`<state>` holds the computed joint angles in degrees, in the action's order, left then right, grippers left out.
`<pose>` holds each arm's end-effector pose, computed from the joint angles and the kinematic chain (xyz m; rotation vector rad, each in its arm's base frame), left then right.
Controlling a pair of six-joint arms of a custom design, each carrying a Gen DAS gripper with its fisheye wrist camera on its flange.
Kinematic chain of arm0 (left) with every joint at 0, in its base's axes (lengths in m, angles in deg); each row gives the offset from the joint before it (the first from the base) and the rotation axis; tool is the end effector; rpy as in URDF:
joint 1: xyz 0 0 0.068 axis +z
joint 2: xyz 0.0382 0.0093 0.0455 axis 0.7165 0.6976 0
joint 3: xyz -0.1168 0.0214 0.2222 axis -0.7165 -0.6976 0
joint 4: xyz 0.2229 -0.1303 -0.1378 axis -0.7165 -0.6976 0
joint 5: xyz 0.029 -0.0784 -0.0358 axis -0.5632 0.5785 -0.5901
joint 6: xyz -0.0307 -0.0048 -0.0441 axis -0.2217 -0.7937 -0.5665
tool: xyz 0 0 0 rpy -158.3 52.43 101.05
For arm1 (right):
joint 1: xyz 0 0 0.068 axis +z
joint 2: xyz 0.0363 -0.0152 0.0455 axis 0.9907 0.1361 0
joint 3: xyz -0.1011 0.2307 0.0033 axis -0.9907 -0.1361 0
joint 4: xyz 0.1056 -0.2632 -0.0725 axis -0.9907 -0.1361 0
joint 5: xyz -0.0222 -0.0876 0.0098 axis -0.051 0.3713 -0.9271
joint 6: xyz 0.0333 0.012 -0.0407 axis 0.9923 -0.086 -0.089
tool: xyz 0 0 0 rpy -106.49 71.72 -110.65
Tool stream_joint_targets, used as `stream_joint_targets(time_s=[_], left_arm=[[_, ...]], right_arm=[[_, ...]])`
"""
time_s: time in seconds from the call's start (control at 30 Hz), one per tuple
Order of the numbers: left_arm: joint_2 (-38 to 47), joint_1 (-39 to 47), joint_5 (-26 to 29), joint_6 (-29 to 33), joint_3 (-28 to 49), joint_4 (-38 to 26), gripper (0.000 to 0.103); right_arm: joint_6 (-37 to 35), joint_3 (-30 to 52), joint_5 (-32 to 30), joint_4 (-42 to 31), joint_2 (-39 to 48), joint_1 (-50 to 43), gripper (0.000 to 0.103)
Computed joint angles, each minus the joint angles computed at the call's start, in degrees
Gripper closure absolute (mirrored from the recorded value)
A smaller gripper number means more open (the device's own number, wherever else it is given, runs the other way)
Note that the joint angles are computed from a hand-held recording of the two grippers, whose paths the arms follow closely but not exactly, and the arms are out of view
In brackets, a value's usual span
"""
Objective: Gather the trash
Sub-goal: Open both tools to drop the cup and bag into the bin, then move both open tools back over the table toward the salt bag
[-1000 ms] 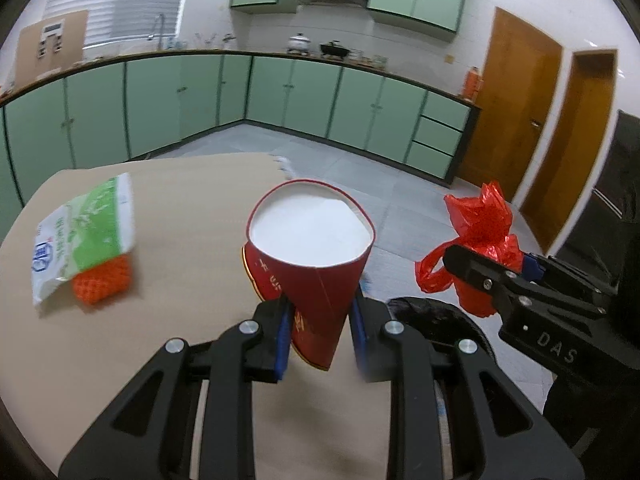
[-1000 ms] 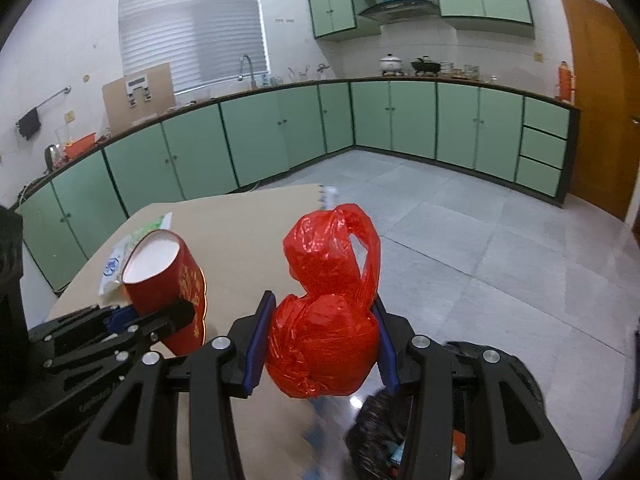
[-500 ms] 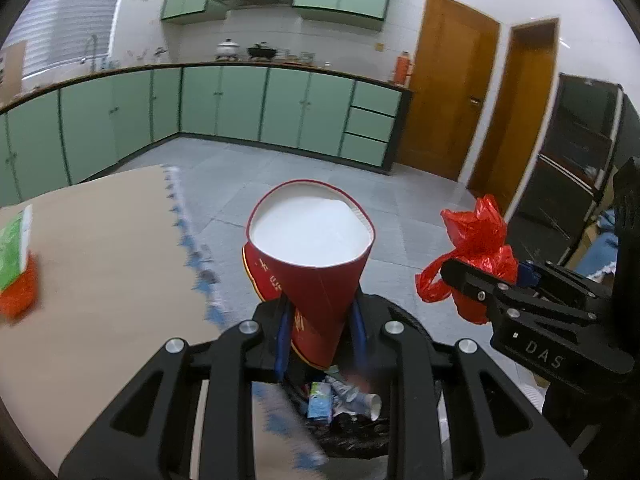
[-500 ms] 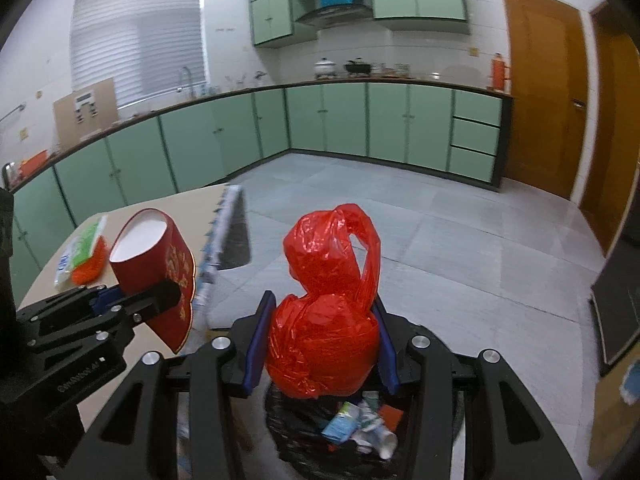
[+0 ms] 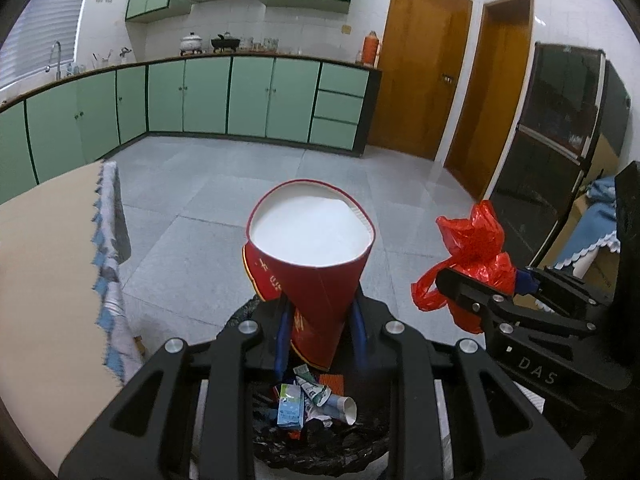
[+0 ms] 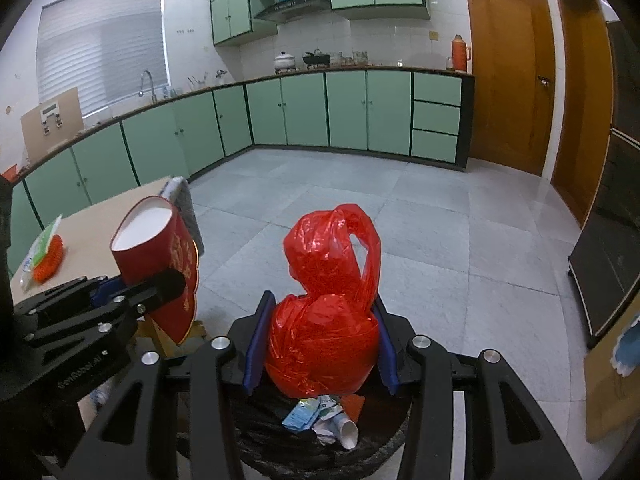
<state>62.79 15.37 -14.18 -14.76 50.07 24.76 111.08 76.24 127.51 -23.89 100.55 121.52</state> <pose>0.3905 -0.2505 0.0424 1.1161 2.0011 -0.7775 0.2659 0.1821 0.0811 0.7988 2.0655 -0.2784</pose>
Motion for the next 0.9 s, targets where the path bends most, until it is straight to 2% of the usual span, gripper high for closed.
stream_joint_targets(time_s=[0.17,0.2,0.23,0.27,0.3,0.33,0.5,0.57,0.7,0.9], left_arm=[[4.6,-1.6,-2.0,0.5,5.9,-4.5,0.077],[5.1,-1.8,-2.3,0.7,6.8,-5.3,0.072],[5.4,-1.9,-2.6,0.8,7.3,-5.8,0.068],[5.4,-1.9,-2.8,0.8,7.4,-5.9,0.060],[5.5,-1.8,-2.9,0.5,7.5,-5.7,0.053],[5.4,-1.6,-2.8,0.3,7.6,-5.6,0.052],[4.4,-0.5,-2.0,-0.4,8.0,-6.6,0.048],[3.1,-0.1,-1.8,-1.0,7.1,-6.2,0.046],[-0.5,2.9,-0.9,-1.2,3.8,-3.6,0.038],[-5.4,10.3,0.5,-2.3,1.7,-2.1,0.030]], right_arm=[[-3.9,-3.4,-3.3,6.6,1.1,-3.2,0.053],[-4.6,-3.5,-3.9,7.2,1.4,-3.7,0.052],[-5.5,-4.1,-4.7,8.7,1.8,-4.2,0.047],[-6.2,-4.6,-5.2,9.9,1.9,-4.6,0.040],[-6.7,-5.1,-5.6,10.9,1.8,-4.9,0.037],[-6.9,-5.4,-5.8,11.4,1.8,-5.1,0.035],[-5.7,-5.2,-5.3,10.2,1.2,-5.0,0.031],[-5.1,-5.2,-4.3,9.3,0.5,-4.6,0.021],[-4.7,-4.0,-1.8,7.6,-0.8,-3.0,0.012],[-12.3,4.1,0.4,8.6,0.7,-1.3,0.006]])
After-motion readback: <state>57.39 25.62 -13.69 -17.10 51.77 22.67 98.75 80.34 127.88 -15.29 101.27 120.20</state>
